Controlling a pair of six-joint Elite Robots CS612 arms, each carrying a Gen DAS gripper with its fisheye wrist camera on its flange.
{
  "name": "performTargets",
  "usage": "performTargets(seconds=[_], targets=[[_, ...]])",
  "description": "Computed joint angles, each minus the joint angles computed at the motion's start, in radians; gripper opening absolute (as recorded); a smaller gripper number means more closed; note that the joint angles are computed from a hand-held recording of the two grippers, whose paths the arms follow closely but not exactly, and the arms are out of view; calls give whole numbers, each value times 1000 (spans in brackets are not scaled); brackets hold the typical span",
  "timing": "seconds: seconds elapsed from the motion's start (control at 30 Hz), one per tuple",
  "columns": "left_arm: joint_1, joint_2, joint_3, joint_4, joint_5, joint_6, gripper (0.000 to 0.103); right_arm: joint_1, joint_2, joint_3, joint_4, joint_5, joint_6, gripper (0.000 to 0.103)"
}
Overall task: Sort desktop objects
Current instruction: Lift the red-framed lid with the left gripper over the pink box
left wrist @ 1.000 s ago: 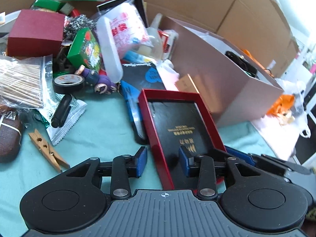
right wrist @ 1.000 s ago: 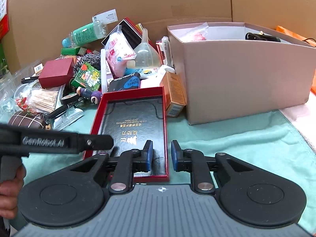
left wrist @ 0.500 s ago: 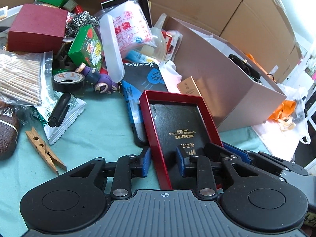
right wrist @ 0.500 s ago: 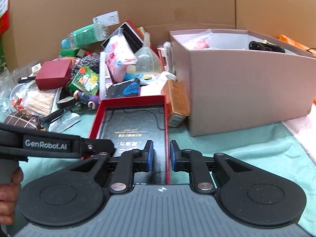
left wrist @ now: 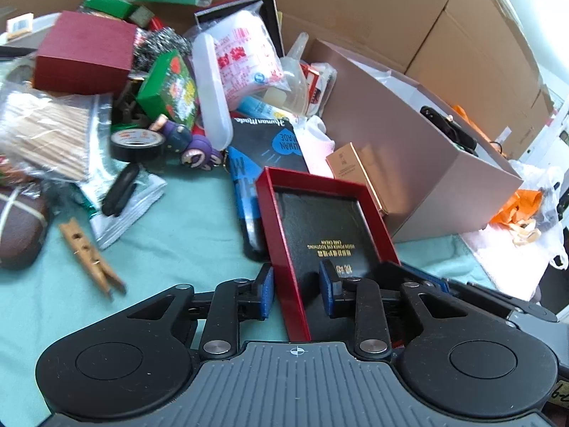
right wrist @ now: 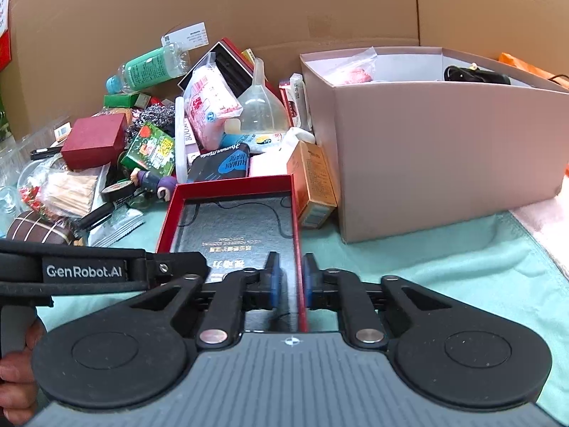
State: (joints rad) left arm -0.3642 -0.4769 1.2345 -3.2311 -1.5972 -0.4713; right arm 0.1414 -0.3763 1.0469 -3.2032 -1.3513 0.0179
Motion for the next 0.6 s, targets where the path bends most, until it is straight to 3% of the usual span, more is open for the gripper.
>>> performTargets(seconds=[0.33,0.6], targets=[[-19,-51,78,-164,67,10,17,-4,-43,77,-167,13,6,2],[-27,-27,-29,-216,57,66,18,-17,-32,7,-268,-26,-10,2]])
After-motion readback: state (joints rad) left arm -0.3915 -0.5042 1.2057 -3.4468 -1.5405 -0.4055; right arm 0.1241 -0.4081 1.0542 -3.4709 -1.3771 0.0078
